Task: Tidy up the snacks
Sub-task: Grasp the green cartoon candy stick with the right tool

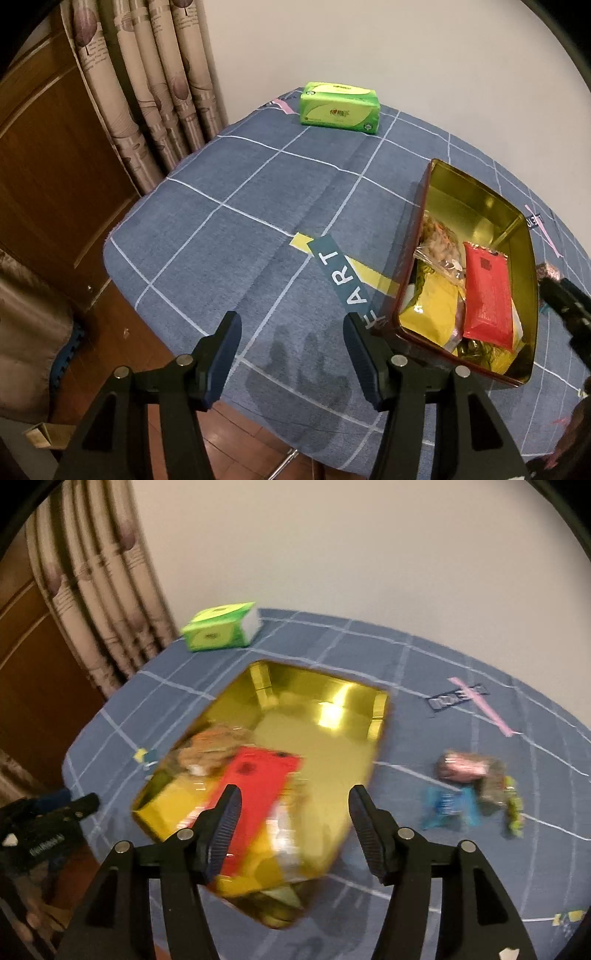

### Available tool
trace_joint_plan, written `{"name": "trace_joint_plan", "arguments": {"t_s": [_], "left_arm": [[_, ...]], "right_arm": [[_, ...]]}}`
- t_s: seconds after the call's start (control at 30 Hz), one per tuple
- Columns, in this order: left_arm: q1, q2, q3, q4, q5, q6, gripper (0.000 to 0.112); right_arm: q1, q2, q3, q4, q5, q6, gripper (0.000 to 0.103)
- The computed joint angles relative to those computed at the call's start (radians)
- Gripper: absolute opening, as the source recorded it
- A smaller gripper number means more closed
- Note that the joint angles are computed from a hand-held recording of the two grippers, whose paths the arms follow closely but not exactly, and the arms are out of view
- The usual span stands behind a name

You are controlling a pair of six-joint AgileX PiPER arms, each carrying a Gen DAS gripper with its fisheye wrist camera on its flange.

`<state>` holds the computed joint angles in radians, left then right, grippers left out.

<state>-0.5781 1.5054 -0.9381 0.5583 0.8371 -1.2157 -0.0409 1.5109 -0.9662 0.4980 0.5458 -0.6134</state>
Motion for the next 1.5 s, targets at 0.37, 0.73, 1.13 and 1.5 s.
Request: {"name": "trace_joint_plan", "arguments": {"t_s": [0.37,0.73,1.13,1.5], "left_arm": [[-0.009,0.015,-0.009,0.012,0.023,-0.008,0.059],[-0.072,0.043,-0.041,0.067,0.048,-0.035,0.059],[-0.227,0.145,-0.238,0.059,0.139,0.019,0.059],[-0.322,0.366,-0.552,0.006,0.180,0.144,0.059]], "right_arm": [[-0.388,0.123,-0.092,0.052,0.000,-0.250,0.056],[-0.503,0.314,-0.196,0.120,0.002,-0.403,0.043],[-0.506,0.428,-0.282,0.145,0.022,-0.407,0.034],[-0.536,0.430,-0.244,0.274,-0.025,-0.597,0.021]]}}
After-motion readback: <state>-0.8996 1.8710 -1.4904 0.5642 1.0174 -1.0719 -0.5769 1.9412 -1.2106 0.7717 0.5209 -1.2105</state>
